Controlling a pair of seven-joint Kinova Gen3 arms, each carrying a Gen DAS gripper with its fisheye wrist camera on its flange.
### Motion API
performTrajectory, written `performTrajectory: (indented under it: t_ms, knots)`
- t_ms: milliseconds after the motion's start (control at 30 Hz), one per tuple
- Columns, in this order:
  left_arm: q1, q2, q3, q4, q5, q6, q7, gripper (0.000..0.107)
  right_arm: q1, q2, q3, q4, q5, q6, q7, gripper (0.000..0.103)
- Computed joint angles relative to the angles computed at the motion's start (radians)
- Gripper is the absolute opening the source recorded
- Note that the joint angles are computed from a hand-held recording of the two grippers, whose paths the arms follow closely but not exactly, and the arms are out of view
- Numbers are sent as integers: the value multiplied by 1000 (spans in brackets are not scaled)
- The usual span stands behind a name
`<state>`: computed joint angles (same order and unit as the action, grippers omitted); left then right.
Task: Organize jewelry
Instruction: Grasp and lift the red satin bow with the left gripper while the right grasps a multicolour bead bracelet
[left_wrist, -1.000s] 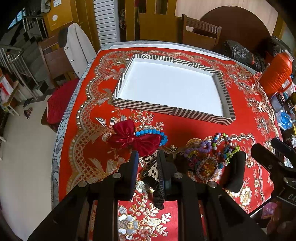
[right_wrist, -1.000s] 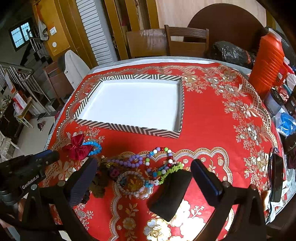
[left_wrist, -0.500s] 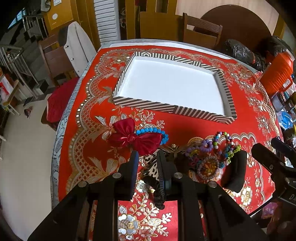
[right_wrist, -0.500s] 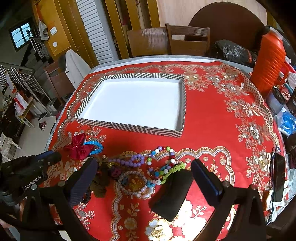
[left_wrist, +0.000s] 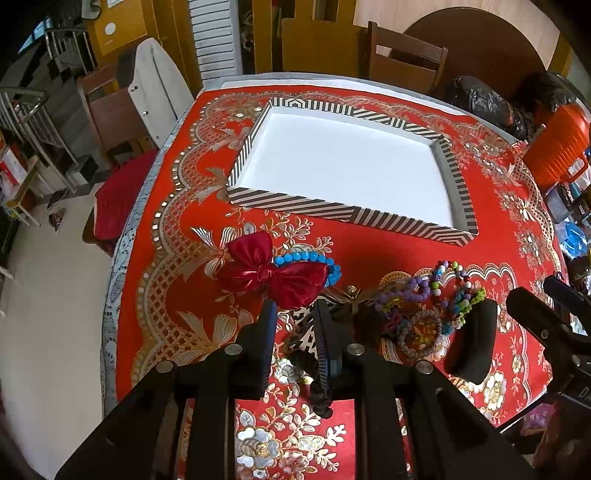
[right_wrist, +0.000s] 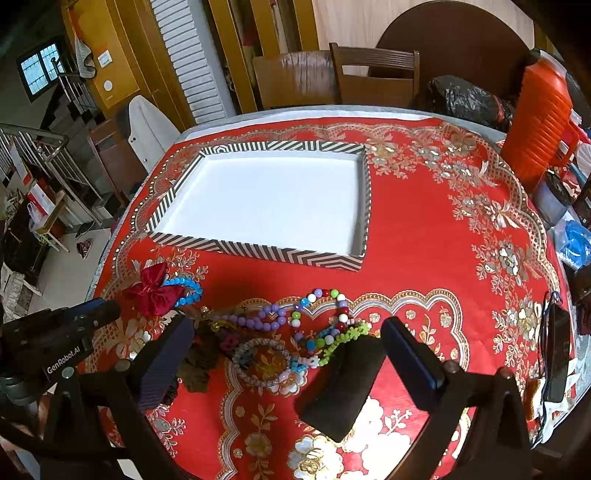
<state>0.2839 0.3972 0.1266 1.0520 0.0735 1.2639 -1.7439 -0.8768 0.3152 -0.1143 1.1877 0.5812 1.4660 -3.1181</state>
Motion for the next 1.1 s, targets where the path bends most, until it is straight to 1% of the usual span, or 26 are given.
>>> performTrajectory:
  t_ms: [167, 267, 333, 433, 533, 600, 667, 767, 800, 867, 933, 967, 1033, 1100]
  knots:
    - [-44, 43, -3, -82, 35, 64, -7, 7, 9, -13, -3, 25, -3, -18, 8, 103]
    - [-68, 74, -14, -133, 39, 100, -4, 7, 15, -20, -6, 40, -1, -18, 18, 103]
    - [-75, 96, -23, -162, 31, 124, 4, 7, 24, -34, -8, 70, -3, -28, 13, 103]
    - [-95, 136, -20, -209, 47, 176, 6, 7, 44, -66, -14, 127, -9, -59, -20, 103]
    - [-107, 163, -16, -235, 68, 207, 17, 7, 74, -101, -27, 185, -24, -95, -46, 103]
    - [-114, 202, -11, -286, 92, 262, 48, 7, 92, -117, -36, 209, -29, -105, -53, 103]
    - [-126, 237, -7, -328, 130, 297, 104, 7, 109, -126, -44, 223, -35, -110, -50, 103]
    - [-140, 270, -1, -371, 181, 310, 203, 7, 133, -140, -53, 242, -47, -118, -39, 103]
    - [-137, 281, 0, -387, 187, 315, 224, 9, 141, -146, -55, 250, -51, -124, -35, 103]
    - [-130, 295, 6, -401, 197, 313, 253, 16, 158, -158, -60, 268, -63, -148, -24, 103]
    - [-117, 311, 6, -419, 196, 318, 282, 17, 177, -173, -66, 293, -79, -192, -5, 102]
    - [-112, 322, 8, -430, 198, 323, 299, 17, 185, -176, -70, 302, -86, -212, 7, 101]
    - [-103, 341, 8, -450, 197, 327, 322, 17, 204, -178, -76, 314, -112, -260, 54, 93]
    - [-85, 362, 3, -477, 181, 339, 342, 17, 217, -166, -79, 309, -139, -280, 117, 86]
